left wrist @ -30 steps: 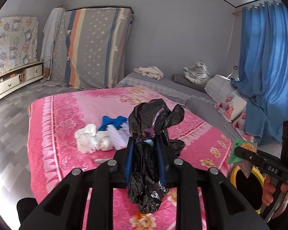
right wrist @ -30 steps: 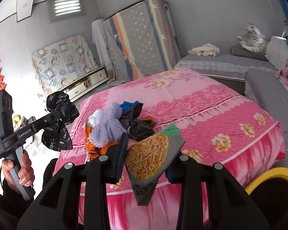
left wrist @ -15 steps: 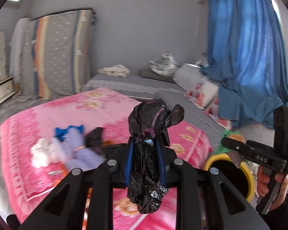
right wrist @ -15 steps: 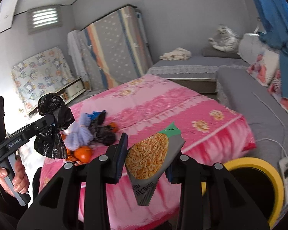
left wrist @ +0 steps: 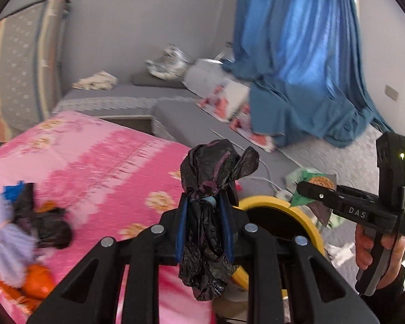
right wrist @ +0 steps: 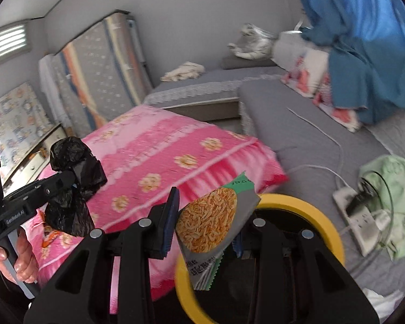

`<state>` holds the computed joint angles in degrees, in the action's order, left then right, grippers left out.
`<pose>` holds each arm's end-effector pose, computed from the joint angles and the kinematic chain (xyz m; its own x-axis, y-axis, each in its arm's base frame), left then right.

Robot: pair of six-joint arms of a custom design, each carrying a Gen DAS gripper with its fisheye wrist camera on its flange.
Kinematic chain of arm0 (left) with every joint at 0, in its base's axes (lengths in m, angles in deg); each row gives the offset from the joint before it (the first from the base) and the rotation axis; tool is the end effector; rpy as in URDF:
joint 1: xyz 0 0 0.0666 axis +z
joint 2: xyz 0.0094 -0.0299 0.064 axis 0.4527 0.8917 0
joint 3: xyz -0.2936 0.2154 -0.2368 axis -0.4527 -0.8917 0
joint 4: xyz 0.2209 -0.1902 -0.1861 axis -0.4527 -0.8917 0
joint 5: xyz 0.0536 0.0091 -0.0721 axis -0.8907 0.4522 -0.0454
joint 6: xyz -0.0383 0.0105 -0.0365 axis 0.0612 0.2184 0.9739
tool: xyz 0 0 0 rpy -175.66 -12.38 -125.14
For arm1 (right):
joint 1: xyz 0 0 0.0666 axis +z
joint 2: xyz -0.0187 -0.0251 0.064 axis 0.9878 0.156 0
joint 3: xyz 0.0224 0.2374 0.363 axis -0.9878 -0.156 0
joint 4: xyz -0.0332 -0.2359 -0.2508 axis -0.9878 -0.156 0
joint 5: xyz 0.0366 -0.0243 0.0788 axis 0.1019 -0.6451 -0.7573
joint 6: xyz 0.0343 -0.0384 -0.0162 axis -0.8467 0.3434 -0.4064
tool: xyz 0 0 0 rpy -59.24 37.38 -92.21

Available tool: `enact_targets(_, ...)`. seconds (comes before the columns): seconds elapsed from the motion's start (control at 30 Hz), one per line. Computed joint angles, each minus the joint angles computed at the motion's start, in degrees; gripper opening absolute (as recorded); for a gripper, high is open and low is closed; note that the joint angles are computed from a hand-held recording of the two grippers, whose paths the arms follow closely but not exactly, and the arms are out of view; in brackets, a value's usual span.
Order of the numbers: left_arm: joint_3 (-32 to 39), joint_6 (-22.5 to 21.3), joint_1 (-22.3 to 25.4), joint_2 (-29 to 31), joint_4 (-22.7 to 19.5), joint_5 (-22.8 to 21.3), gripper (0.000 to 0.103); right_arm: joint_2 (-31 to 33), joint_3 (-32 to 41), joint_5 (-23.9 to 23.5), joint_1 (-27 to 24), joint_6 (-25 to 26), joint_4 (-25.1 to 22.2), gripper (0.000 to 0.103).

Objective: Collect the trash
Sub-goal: 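Carry the black bag and snack packet with both tools over the yellow bin, then open both tools to drop the bag and packet into the bin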

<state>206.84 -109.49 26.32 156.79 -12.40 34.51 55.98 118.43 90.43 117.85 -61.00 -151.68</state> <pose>0.6462 -0.0334 0.5124 -0.4616 0.3117 -0.8305 0.7759 0.5958 -0.2076 0.4848 0.3344 0.5349 -0.5078 0.3267 -0.7971 0.3446 0.9251 0.1597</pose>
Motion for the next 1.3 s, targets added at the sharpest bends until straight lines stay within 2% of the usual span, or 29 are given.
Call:
enact_targets(0.1,-0.06,-2.31,-2.22,0.52,-2.21,-0.01,0.021,-1.53,-2.77,0.2,-0.48,-2.77,-1.93,0.032)
enact_targets(0.27,-2.55,-4.44,-5.66,0.41,-2.21,-1.8,0.021,-2.48,-5.73,-1.25,-1.5,-6.64,-5.03,0.033)
enact_targets(0.37,-2.01,-5.22,-6.99,1.35,-3.69,-1.98,0.021,-3.3,-7.97,-2.07,-1.93,-8.63,-5.52,0.033)
enact_targets(0.53,-1.87,-5.39,-8.95,2.6,-4.56,-2.93,0.021,-4.48,-11.24,-3.83,-2.77,-10.65,-5.78,0.033)
enact_targets(0.7,-1.72,-5.61,-10.43,3.78,-5.39,-4.48,0.021,-4.15,-11.71,-4.25,-3.16,-11.7,-7.98,0.03)
enact_targets(0.87,-2.77,-5.7,-11.25,3.87,-5.51,-4.91,0.022,-5.14,-14.15,-4.57,-3.57,-13.56,-7.32,0.031)
enact_targets(0.93,-3.35,-5.54,-11.34,3.62,-5.0,-4.74,0.032,-5.59,-14.72,-3.6,-3.46,-14.6,-7.68,0.031)
enact_targets(0.97,-4.55,-4.89,-11.37,3.02,-3.34,-5.27,0.049,-6.22,-15.52,-3.29,-3.48,-15.37,-7.22,0.031)
enact_targets(1.0,-5.19,-4.44,-11.32,2.71,-2.46,-5.21,0.06,-6.59,-15.92,-3.02,-3.55,-15.89,-7.21,0.031)
enact_targets(1.07,-6.14,-3.48,-11.2,2.14,-1.07,-5.23,0.065,-7.01,-15.99,-1.31,-3.34,-17.36,-8.48,0.032)
enact_targets(1.3,-5.23,-2.52,-9.96,1.84,-0.88,-4.5,0.065,-7.67,-15.38,1.58,-2.76,-18.85,-9.84,0.033)
